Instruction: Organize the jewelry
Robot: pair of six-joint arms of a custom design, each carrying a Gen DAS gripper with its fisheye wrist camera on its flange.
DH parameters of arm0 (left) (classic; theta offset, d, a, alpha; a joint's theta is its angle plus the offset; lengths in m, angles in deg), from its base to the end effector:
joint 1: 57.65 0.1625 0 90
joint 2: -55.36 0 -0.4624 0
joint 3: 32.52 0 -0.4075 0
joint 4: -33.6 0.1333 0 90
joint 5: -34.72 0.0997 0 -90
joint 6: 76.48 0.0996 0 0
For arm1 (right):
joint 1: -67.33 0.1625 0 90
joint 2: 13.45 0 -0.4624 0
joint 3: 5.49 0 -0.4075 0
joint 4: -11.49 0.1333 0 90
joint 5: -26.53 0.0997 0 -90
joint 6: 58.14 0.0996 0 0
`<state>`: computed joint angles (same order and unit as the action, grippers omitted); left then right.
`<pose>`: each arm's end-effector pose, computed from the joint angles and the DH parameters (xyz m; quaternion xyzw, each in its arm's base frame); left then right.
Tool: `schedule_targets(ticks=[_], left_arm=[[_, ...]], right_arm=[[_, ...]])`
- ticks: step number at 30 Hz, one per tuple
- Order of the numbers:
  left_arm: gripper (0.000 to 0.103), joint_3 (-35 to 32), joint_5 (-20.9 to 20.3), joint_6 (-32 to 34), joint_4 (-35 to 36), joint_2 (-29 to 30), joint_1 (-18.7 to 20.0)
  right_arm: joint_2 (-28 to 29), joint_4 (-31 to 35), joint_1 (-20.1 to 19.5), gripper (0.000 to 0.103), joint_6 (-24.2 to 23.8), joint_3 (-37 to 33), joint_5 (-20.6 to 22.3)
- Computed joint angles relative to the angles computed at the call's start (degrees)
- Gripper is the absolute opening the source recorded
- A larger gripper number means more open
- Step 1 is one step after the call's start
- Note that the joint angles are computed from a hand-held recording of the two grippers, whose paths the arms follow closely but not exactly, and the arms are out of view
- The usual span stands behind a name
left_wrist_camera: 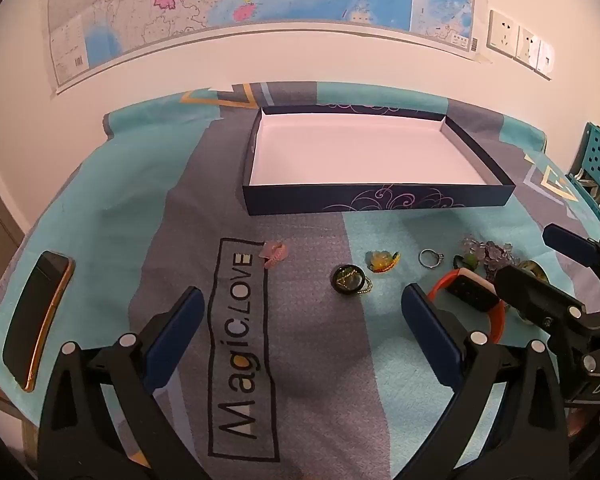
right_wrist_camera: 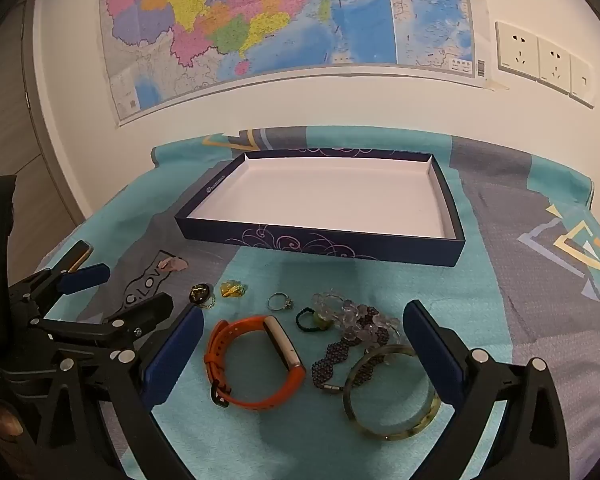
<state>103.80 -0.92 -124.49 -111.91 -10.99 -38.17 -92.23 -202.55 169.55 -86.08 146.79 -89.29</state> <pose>-0.3124 -0.3377 0.1221 0.2286 0.8543 -0.3323 0.3278 0.1595 -0.3116 0.2453 0.2131 -0.8606 0.3846 0.2570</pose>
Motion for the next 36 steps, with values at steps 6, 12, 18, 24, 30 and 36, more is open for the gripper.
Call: schedule_targets(ticks=[6, 12, 18, 24, 30, 36], left_arm=[[0.097, -0.66, -0.49, -0.83, 0.62, 0.34, 0.38], [0.097, -0.65, -0.49, -1.67, 1.33, 0.22, 0.13], [0.097, -0.44, -0.57, -0.94, 0.59, 0.04, 0.27], [0.097, -0.56, -0.44, -0.81, 0.38, 0.08, 0.6], [0.097, -0.56, -0.43, -0.73, 0.15, 0.23, 0.61], [0.097, -0.73, -0.49, -0.84, 0.37, 0.24, 0.61]], right_arm=[[0.38, -0.41, -0.02, 0.097, -0.27, -0.03, -0.23], [0.64, -0.56, -0.27, 0.097, -0.77, -0.3, -0.32], [0.75, -0.81, 0.1, 0.097, -0.66, -0.03, -0.7], [0.37, -0.65, -0.26, 0.097, -0.88, 0.2, -0.39], [0.3, 0.1, -0.11, 0.097, -0.58, -0.08, -0.75], [0.55, -0.11, 0.01, 0.097, -0.6, -0.12, -0.92]])
